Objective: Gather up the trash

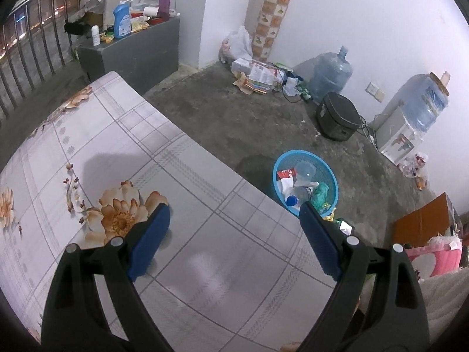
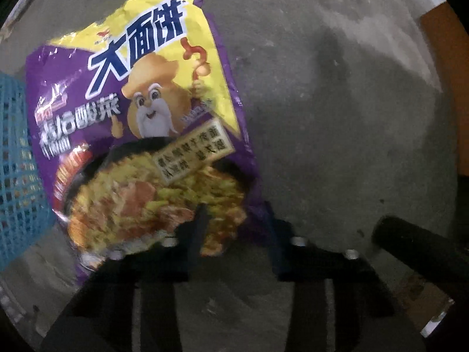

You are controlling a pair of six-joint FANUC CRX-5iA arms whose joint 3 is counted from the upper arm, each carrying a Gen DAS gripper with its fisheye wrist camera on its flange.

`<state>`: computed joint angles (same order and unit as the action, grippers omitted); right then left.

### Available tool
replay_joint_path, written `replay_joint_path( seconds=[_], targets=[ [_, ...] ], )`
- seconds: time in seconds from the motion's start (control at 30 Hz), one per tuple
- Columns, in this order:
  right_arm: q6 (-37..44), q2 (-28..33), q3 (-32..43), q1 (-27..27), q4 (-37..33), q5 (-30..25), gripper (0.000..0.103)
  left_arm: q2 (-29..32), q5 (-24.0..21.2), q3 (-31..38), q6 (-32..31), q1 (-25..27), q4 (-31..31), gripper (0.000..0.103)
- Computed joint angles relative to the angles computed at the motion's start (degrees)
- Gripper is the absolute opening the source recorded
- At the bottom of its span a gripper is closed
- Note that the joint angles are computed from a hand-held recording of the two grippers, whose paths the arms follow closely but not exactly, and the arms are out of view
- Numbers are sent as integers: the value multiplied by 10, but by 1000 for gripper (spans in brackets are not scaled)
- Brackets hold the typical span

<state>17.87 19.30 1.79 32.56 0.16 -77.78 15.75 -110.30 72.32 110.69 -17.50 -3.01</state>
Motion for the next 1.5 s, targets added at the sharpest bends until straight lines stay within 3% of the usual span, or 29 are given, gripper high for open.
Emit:
replay_joint_path(
  seconds=[0.17,0.37,0.63,0.8,1.07,1.3,1.37,1.5],
  targets=[
    [-14,-35,-25,3,7,18,8,-6,11,-1,-10,-8,-11,85],
    [-53,-99,-59,27,58,21,5,-17,31,-16,-2,-6,-3,85],
    [-104,-188,-76,73,176,-24,3,-35,59,-28,7,-12,-3,85],
    [-126,-215,-42,106,256,-33,3,-47,71,-33,18,-23,-17,85],
    [-74,-190,89,143,337,42,3,-81,91,-65,28,-35,-39,85],
    [-37,-182,154,149,281,141,3,-108,100,-100,34,-26,-39,85],
    [-19,-171,173,147,251,144,3,-115,106,-115,37,-20,-34,85],
    [24,-132,201,106,121,131,3,-125,114,-136,45,-10,-22,85]
  ],
)
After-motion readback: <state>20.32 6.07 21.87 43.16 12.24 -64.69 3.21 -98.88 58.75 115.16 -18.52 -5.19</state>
